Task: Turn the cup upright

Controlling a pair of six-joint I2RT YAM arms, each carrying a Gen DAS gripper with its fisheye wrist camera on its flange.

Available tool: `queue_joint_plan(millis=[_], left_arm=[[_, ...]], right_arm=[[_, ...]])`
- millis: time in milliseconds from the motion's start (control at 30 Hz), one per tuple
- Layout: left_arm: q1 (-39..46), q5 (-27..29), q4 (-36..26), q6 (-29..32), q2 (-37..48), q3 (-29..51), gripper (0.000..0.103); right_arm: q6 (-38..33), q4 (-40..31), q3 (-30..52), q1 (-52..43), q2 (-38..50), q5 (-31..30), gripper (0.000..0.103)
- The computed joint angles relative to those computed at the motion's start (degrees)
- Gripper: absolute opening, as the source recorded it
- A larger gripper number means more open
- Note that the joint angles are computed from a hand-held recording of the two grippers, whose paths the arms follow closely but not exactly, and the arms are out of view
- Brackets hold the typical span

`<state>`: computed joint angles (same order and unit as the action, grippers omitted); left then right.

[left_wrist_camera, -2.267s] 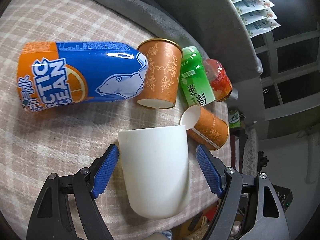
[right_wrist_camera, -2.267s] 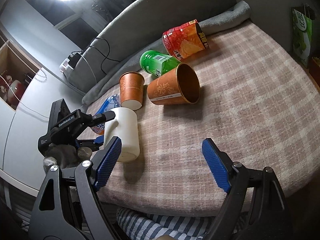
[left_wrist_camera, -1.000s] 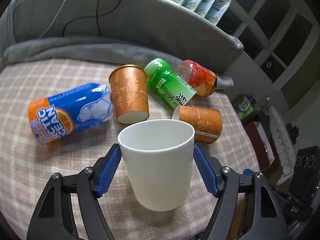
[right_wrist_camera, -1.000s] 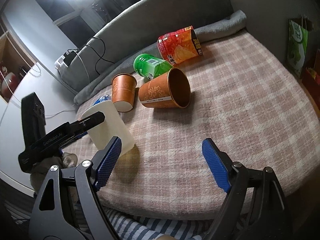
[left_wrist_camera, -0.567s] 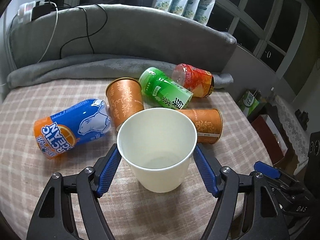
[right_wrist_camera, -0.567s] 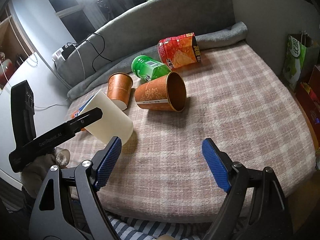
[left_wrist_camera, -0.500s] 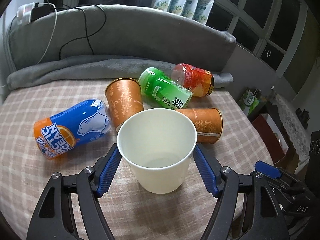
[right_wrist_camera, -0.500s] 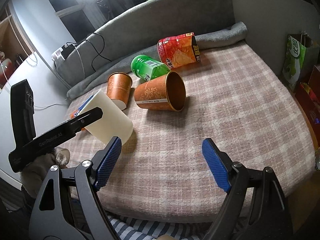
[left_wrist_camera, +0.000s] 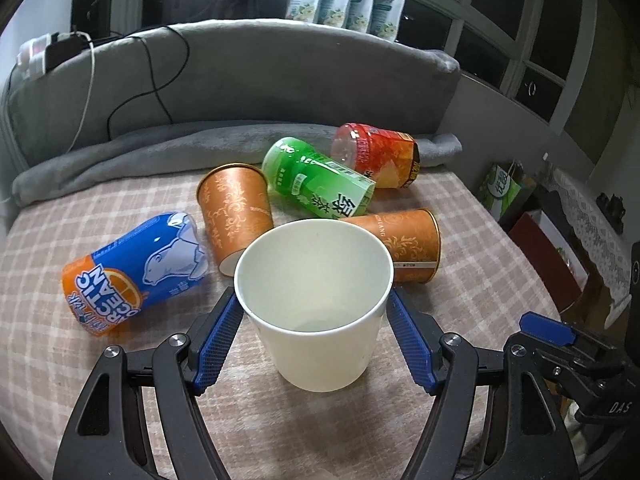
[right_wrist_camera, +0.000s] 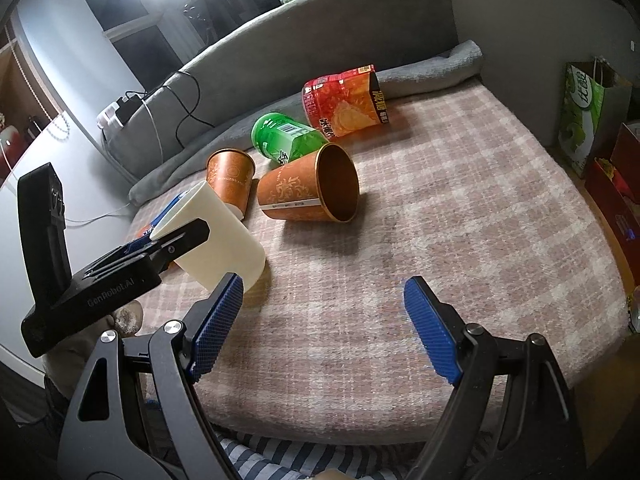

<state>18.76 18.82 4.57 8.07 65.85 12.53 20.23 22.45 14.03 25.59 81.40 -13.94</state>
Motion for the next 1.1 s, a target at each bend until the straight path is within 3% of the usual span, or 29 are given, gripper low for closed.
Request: queue_joint_plan(millis=[333,767,1100], left_arm=[[-2.6,-1.1,-1.3,-0.1,-2.4,-0.5,0.074],[-1.3,1.4,-5.6,1.9,-4.2,-1.0,0.079],[5.7,5.4,-12.2,7.1,-9.8,-2.0,0.079]], right_arm=[[-0.3,0.0,-0.5,-1.2,-0.7,-0.7,0.085],[-0.8,0.1,-1.3,-0.6,-2.9,0.3,0.085],[-0.2,-0.1,-1.1,1.6,-5.7,2.5,0.085]])
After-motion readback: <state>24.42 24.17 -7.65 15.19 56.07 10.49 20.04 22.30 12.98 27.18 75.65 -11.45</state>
